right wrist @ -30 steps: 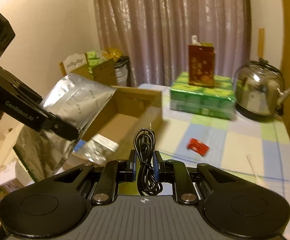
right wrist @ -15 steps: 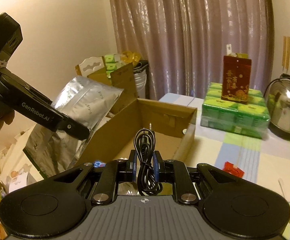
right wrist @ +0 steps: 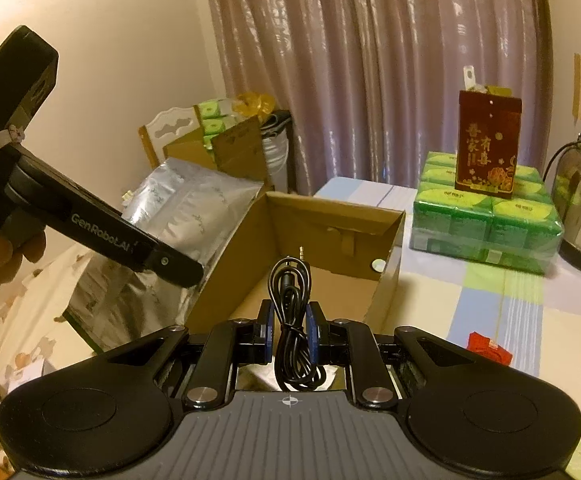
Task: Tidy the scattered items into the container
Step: 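Lower the foil pouch into the box with the left gripper while the right brings the cable over it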
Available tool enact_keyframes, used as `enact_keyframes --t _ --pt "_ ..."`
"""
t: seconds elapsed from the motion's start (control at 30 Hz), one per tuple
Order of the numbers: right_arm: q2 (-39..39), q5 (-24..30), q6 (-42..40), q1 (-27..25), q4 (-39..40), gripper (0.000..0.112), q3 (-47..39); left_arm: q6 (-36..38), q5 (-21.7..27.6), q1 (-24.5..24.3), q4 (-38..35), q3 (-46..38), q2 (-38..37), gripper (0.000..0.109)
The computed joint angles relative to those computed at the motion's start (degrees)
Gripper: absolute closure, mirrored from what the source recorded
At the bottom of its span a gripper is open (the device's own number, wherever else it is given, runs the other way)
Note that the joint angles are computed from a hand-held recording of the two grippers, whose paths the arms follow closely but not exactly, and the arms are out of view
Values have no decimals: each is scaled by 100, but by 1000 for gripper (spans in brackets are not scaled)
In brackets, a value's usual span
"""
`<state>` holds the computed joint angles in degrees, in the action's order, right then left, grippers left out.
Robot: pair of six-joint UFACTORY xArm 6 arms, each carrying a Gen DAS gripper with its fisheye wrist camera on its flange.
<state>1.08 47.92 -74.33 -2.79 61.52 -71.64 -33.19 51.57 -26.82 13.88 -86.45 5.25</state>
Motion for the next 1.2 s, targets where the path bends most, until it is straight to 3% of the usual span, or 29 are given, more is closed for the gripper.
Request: enact_keyframes --t 0.57,1.03,1.2 --pt "1138 -218 294 227 -23 99 -1028 356 -5 379 -115 -907 1189 73" --pt "1455 -348 372 344 2 99 -1312 402 -106 503 -67 -1290 1623 73" --pt "1497 -388 408 354 -15 99 -1350 139 -388 556 96 -1204 1609 70"
